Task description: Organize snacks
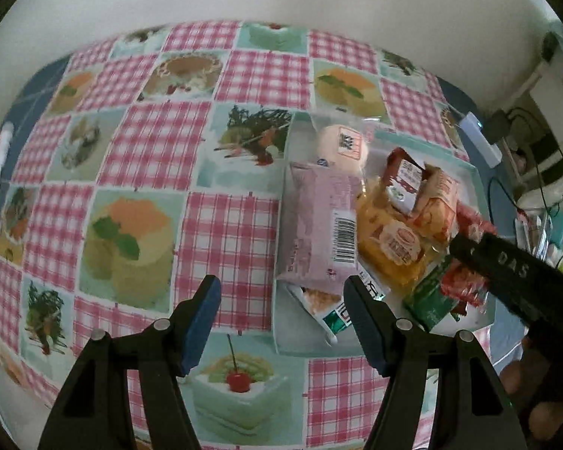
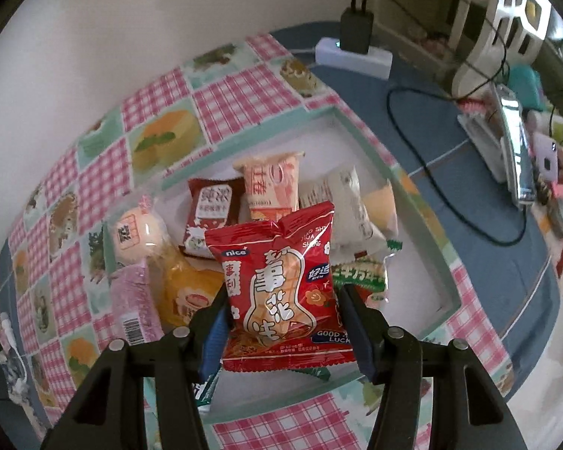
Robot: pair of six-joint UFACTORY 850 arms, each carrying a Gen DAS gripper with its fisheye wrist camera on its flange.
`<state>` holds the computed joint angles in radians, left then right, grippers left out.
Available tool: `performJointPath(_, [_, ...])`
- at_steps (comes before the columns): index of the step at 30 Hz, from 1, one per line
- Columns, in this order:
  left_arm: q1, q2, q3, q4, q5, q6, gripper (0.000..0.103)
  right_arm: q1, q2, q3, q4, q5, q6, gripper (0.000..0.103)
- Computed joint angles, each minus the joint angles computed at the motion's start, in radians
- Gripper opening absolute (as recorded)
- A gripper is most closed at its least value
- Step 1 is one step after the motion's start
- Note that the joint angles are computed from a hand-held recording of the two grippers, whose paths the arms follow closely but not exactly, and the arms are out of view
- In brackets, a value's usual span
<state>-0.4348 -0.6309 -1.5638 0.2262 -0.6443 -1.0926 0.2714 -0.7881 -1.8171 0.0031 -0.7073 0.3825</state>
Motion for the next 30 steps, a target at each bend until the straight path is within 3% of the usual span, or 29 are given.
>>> performJointPath(3, [0.009, 0.005, 0.008, -0.018, -0.003, -0.009, 0.071, 0.002, -0.001, 0.004, -0.001, -0.002, 0.0, 0.071])
performJointPath(6, [0.016, 0.001, 0.011, -0.036, -0.007, -0.014, 0.074, 0.005, 0.003, 0.012, 0.001, -0.002, -0.013, 0.072])
performJointPath(11, [0.017, 0.009, 0.029, -0.035, -0.001, -0.02, 0.079, 0.013, 0.02, 0.039, -0.007, 0.026, -0.029, 0.091])
performJointPath(14, [0.016, 0.019, 0.048, -0.023, 0.001, -0.03, 0.081, 0.015, 0.049, 0.08, 0.011, 0.061, -0.066, 0.092])
performJointPath(17, [0.013, 0.036, 0.077, 0.002, -0.002, -0.057, 0.094, 0.017, 0.089, 0.144, 0.021, 0.1, -0.08, 0.099])
performJointPath(18, [0.013, 0.042, 0.087, 0.013, -0.002, -0.07, 0.094, 0.018, 0.102, 0.163, 0.018, 0.11, -0.081, 0.103])
performJointPath(30, [-0.012, 0.132, 0.21, 0.156, -0.035, -0.226, 0.094, 0.06, 0.252, 0.386, -0.055, 0.213, -0.103, 0.103])
